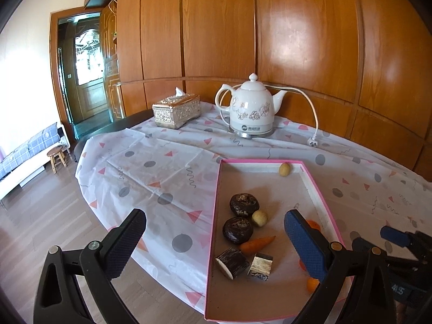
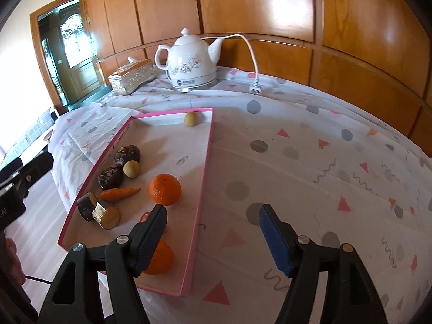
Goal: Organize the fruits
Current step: 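Lift the open right tool away from the tray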
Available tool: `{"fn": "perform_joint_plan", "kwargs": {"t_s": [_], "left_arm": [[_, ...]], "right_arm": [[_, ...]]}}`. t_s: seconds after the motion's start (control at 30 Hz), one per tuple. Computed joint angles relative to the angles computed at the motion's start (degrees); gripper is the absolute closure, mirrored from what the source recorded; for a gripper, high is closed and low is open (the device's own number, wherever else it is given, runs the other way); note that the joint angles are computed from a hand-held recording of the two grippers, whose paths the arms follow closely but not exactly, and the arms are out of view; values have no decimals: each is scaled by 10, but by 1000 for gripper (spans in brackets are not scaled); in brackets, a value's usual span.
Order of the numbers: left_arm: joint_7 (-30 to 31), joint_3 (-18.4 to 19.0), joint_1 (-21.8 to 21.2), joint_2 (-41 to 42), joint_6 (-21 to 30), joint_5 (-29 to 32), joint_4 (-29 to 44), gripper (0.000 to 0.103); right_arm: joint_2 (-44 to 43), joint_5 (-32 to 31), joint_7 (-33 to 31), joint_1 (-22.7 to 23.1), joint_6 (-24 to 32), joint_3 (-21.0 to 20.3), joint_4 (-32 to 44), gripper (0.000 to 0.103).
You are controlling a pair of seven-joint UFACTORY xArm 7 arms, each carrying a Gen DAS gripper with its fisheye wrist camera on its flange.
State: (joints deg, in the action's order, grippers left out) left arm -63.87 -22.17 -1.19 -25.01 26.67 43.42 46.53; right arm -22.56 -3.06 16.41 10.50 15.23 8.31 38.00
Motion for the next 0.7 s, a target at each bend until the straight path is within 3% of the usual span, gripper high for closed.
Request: {"fn": "perform_joint_plan", "kwargs": {"t_s": [0.7], "left_arm": [[7, 5, -9, 5, -1, -9, 1, 0]], "right_arm": [[-19, -31, 19, -9, -6, 23, -12, 31]]}}
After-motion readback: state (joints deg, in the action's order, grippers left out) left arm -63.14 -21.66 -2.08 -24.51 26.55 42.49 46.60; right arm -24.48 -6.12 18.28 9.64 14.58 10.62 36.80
